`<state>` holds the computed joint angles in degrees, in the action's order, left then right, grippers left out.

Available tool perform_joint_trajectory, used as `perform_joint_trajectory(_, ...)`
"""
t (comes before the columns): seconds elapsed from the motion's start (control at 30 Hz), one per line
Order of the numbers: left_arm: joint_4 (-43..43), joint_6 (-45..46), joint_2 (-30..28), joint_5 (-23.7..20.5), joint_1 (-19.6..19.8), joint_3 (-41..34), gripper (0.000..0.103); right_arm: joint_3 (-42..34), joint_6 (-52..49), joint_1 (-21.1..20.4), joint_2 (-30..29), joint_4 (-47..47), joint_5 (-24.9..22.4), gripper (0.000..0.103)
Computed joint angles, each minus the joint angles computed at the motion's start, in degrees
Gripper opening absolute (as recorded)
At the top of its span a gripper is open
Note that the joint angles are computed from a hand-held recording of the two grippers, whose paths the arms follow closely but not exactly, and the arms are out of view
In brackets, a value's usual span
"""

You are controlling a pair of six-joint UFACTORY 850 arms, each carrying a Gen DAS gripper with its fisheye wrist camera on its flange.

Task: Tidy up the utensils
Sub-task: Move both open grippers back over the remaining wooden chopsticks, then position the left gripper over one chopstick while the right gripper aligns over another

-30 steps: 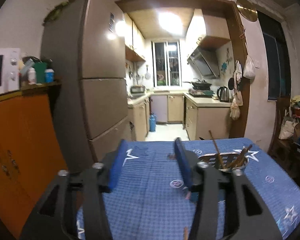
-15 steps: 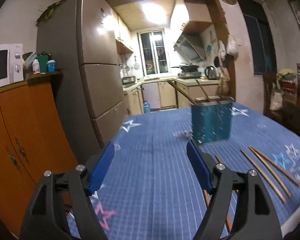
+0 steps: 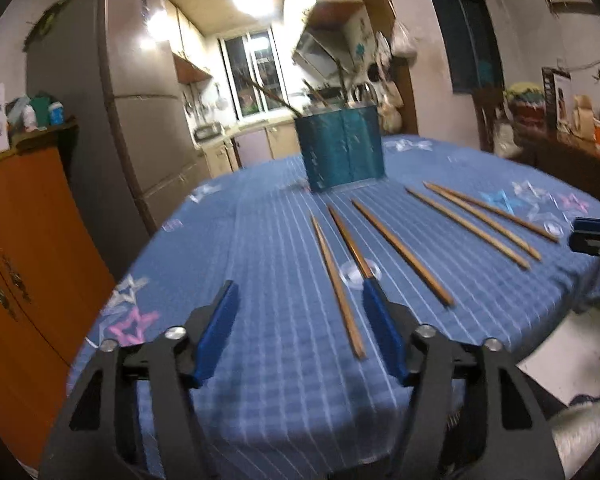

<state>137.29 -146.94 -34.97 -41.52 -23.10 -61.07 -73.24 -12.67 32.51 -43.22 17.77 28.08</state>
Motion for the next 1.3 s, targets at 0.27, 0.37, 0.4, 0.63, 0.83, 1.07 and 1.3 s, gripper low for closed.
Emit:
perform_joint_trajectory(0.27,1.14,-2.78,-1.39,3.13,0.52,0.37,0.042,-1.59,0.81,1.08,-1.66,-2.08,-0.06,0.01)
perform_joint_trajectory(0.37,1.52,-3.22,-1.77,3.68,0.32,0.26,0.042,-3.2,-0.31,1.34,-2.9,-0.75,-0.7,0.011)
perform_joint_trajectory(0.4,1.47,-2.93,-2.04,3.9,0.34,0.01,0.042,-3.4,-0.52,1.37,-3.15,-0.53,-0.6,0.011)
perform_joint_trajectory(0.63,1.46,-2.1,-3.2,3.77,0.18,-1.35,0.042,-5.44,-2.28,1.57,-4.66,1.49,-1.68,0.011)
perform_joint_trajectory(0.83,1.14,-1.44,-3.46,4.05,0.21,-1.86,0.042,-5.67,-2.23,1.38,-4.7,1.93,-1.47,0.011)
perform_joint_trajectory(1.07,0.09,-0.49,-3.61,4.54,0.27,-2.24,0.042,-5.64,-1.31,1.25,-4.65,0.52,-1.42,0.011)
perform_joint_trajectory(1.3,0.02,-0.29,-3.72,4.72,0.3,-2.41,0.042,-5.81,-1.88,1.27,-4.76,0.74,-1.36,0.011)
